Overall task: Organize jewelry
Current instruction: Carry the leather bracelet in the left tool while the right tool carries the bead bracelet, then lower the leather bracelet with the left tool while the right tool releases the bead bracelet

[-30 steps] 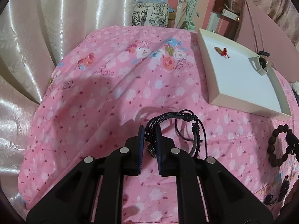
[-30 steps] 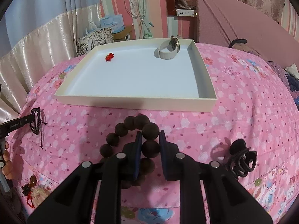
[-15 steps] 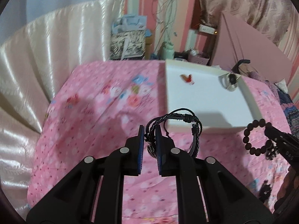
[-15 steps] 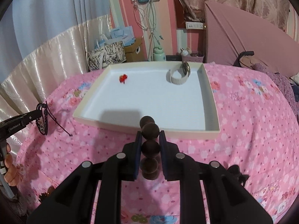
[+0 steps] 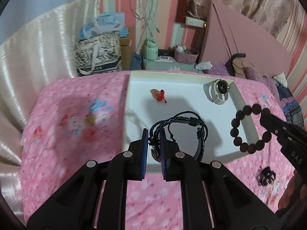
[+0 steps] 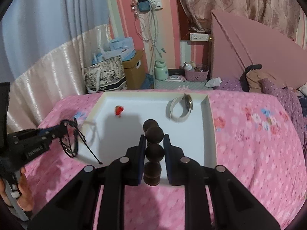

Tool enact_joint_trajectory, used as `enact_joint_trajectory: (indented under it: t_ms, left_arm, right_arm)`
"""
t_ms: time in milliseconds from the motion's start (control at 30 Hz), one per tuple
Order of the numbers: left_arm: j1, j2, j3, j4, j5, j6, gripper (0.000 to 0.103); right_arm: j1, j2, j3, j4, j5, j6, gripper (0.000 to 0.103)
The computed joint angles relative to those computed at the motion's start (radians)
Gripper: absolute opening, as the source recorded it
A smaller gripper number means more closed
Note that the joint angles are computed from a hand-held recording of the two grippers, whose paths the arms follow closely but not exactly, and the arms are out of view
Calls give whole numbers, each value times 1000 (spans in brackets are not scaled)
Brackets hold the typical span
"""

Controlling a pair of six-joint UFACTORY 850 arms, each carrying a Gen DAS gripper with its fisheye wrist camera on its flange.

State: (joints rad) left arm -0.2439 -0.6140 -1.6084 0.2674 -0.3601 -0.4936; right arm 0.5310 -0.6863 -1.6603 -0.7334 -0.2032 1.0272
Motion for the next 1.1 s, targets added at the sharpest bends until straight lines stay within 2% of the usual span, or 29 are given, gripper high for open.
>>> enact_joint_trajectory:
  t_ms: [133,267,600,767,900,1100]
  left_arm:
    - [-3,-118,-159,-31,-65,41,10]
    - [2,-218,-296,-79,-128,86,10]
    - [8,-399,-519,-70,-265,84,10]
    - [5,-430,-561,-60,-282,79,10]
    - [-2,-416,-534,-22,-274,56,10]
    - [-3,-409,-515,-8,-265,44,10]
  right_arm:
    - [-32,-99,-132,231,-42,-242,19]
    - [-51,-179,-227,308,-88,-325,19]
    - [-72,-316,-399,286,-210,-307,19]
    - [-74,-383,-501,324,-286,-342,19]
    - [-71,-441,-588,356,-347,-382,19]
    - [-69,-463,-609,371,-354,-395,19]
